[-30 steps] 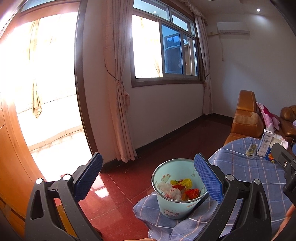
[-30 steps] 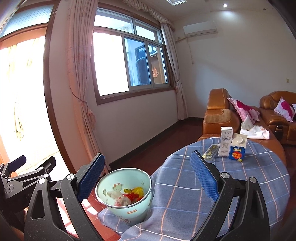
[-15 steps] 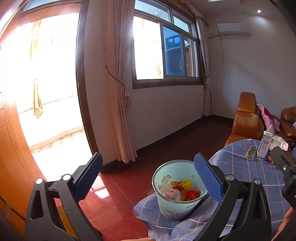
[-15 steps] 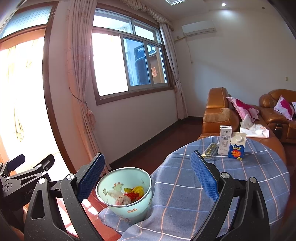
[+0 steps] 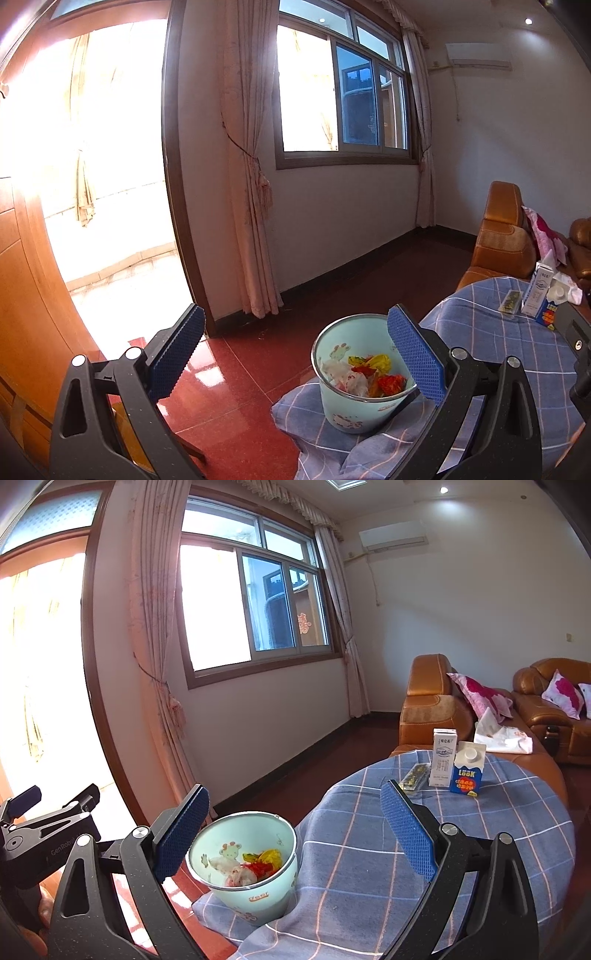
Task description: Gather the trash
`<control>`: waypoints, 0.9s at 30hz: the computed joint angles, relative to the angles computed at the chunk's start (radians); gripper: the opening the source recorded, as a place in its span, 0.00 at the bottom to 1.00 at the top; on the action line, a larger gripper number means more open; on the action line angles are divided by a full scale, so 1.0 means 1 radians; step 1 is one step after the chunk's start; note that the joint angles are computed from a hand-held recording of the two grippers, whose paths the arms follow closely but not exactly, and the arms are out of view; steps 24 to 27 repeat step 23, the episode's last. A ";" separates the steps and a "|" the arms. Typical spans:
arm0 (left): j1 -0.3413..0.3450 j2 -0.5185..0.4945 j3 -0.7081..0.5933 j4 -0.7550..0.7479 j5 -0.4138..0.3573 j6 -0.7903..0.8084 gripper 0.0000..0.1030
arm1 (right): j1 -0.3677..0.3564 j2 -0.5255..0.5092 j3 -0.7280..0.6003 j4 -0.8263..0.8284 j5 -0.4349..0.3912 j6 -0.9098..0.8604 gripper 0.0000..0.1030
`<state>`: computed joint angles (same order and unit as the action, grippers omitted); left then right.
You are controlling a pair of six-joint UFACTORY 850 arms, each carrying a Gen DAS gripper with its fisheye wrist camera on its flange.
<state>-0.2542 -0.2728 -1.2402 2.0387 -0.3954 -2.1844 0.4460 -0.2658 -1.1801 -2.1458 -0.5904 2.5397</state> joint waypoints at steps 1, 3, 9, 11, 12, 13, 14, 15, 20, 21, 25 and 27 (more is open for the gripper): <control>0.003 0.000 0.000 0.013 0.016 -0.014 0.94 | -0.001 0.000 0.001 0.002 0.003 0.001 0.90; 0.005 -0.002 -0.002 0.014 0.023 -0.015 0.93 | -0.004 -0.002 0.000 0.005 0.009 0.001 0.90; 0.007 -0.003 -0.003 -0.005 0.026 0.004 0.93 | -0.007 -0.005 -0.002 0.009 0.016 0.001 0.90; 0.004 0.000 0.000 -0.008 0.017 0.012 0.93 | -0.007 -0.005 -0.001 0.011 0.016 0.000 0.90; 0.002 0.000 0.000 -0.008 0.010 0.016 0.94 | -0.007 -0.004 -0.001 0.010 0.016 0.002 0.90; -0.001 0.000 0.001 -0.009 0.001 0.020 0.94 | -0.008 -0.004 -0.001 0.010 0.017 0.003 0.90; -0.002 -0.001 -0.001 -0.015 -0.005 0.027 0.94 | -0.009 -0.004 -0.001 0.011 0.019 0.001 0.90; -0.003 0.000 -0.001 -0.021 -0.011 0.033 0.94 | -0.009 -0.004 -0.001 0.012 0.020 0.001 0.90; -0.004 -0.003 -0.007 -0.069 -0.019 0.068 0.94 | -0.011 -0.006 -0.002 0.018 0.019 0.001 0.90; -0.003 -0.005 -0.009 -0.077 -0.012 0.077 0.94 | -0.012 -0.006 -0.002 0.021 0.019 -0.001 0.90; -0.005 -0.007 -0.011 -0.086 -0.009 0.090 0.94 | -0.013 -0.008 -0.003 0.035 0.018 -0.009 0.90; -0.005 -0.007 -0.011 -0.086 -0.009 0.090 0.94 | -0.013 -0.008 -0.003 0.035 0.018 -0.009 0.90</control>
